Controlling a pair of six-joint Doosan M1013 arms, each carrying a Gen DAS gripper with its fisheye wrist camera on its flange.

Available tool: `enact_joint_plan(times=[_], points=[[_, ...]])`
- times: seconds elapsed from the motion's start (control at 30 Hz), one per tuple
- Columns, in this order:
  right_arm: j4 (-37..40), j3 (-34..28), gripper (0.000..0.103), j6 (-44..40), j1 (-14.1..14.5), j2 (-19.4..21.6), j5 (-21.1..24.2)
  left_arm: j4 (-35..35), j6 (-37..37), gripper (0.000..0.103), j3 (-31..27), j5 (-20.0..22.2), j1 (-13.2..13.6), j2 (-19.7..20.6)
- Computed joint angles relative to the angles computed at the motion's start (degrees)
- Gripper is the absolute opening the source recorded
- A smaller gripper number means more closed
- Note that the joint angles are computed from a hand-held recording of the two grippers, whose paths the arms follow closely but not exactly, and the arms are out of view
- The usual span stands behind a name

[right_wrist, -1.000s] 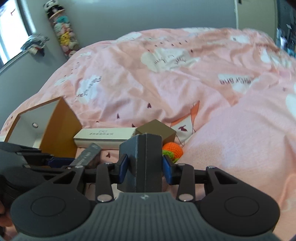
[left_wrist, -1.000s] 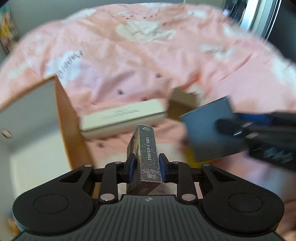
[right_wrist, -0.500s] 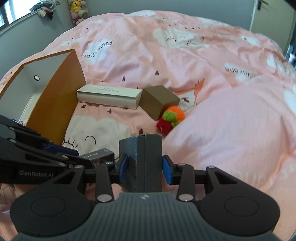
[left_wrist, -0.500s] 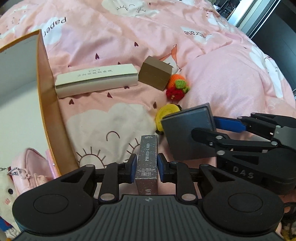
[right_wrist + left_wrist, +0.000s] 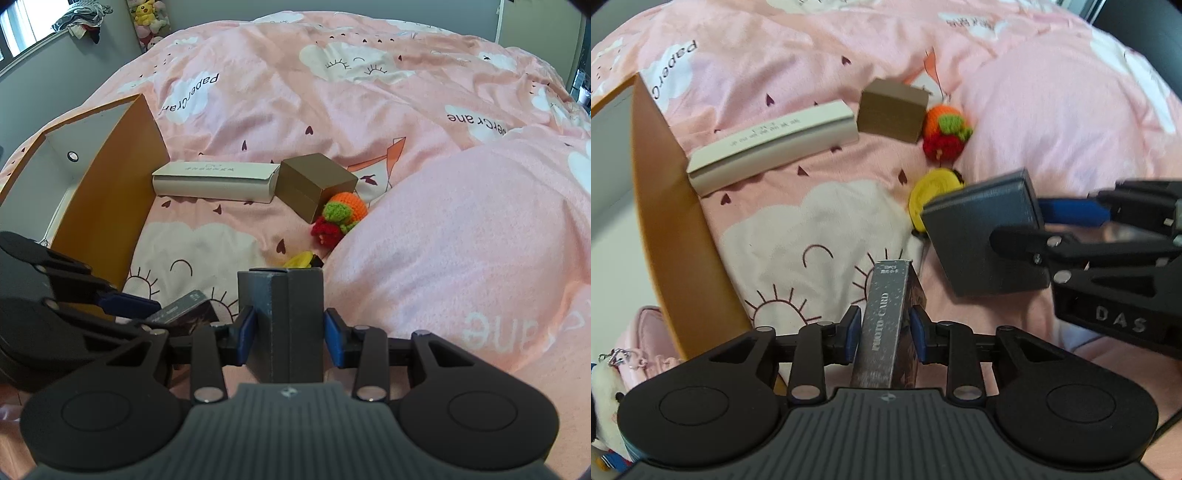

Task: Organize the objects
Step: 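Lift the photo card pack and black box and carry both over the box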

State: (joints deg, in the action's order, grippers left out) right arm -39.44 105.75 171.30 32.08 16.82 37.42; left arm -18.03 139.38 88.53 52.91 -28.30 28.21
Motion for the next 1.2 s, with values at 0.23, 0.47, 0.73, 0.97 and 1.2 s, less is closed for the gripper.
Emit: enact_joint_plan(times=[0.23, 0.47, 0.73, 0.97, 1.2], points=[[-5.32, -1.86, 0.041, -2.86, 2.22, 0.79, 4.76, -3.65, 1.23, 0.026, -0.51, 1.91, 1.25, -0.18], [-2.22, -4.15, 0.042, -11.24, 3.01, 2.27, 7.76, -10.65, 4.09, 0.025, 1.75, -3.9, 3.41, -3.42], [15.64, -1.02, 0.043, -17.0, -0.98, 0.05, -9.71, -19.81, 5.28, 0.025, 0.47, -2.9, 6.35, -3.52], [14.23, -1.35, 0.078, -12.49, -1.55, 0.77, -10.24, -23.05, 6.08, 0.025, 0.15, -2.49, 7.13, -2.93], [18.73, -7.59, 0.09, -31.73, -0.17, 5.05, -0.86, -24.3, 6.3, 0.025, 0.22, -2.82, 7.66, -2.88]])
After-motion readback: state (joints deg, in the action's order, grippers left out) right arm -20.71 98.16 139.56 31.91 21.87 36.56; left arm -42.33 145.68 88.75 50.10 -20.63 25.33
